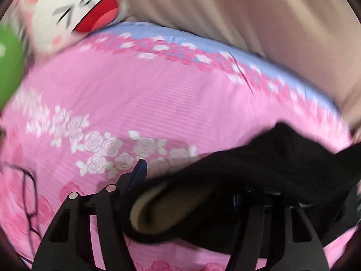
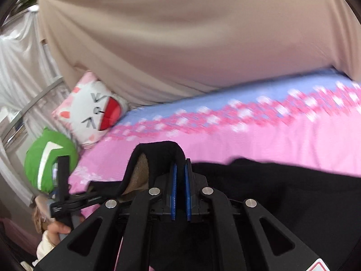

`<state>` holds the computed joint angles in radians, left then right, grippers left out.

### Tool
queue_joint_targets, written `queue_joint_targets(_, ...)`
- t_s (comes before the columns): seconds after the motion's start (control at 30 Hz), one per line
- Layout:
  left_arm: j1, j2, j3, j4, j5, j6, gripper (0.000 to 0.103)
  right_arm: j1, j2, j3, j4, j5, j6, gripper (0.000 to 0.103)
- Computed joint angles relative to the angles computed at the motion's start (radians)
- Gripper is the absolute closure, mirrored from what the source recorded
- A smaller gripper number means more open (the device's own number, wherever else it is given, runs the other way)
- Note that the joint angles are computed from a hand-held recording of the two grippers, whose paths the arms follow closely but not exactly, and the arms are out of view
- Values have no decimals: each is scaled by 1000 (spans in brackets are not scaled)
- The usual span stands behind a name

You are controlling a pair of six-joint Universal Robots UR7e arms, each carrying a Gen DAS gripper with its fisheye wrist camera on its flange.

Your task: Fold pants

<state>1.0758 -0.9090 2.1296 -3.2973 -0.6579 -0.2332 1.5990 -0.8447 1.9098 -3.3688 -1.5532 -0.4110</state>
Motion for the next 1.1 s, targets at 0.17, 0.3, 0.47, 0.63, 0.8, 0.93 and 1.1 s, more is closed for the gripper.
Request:
queue_joint_targets(0.17, 15, -15, 108, -268, 169, -181, 43, 100, 91, -97, 129, 118, -71, 91)
queue_joint_targets(0.3, 44, -98, 157, -219, 189, -277, 42, 179, 232, -209, 396, 22, -185, 88)
queue_joint_targets(0.47, -31, -112, 198, -255, 350, -147, 28, 164, 204, -108, 318, -1, -218, 79)
queue_joint_targets(0.63, -43, -132, 195, -197, 280, -76, 18, 130, 137, -33, 179, -128, -177, 71)
queue_joint_targets(0.8, 4, -191, 220, -24, -18, -185, 16, 115, 104, 26, 113, -186, -177, 68)
queue_joint_targets(0.93, 5, -149, 222, -47, -55, -228, 13, 99, 79, 71, 60, -200, -156, 67)
queue_joint_targets(1.1, 20, -63, 134, -98, -50, -176, 62, 69, 20, 133, -10, -222, -132, 62)
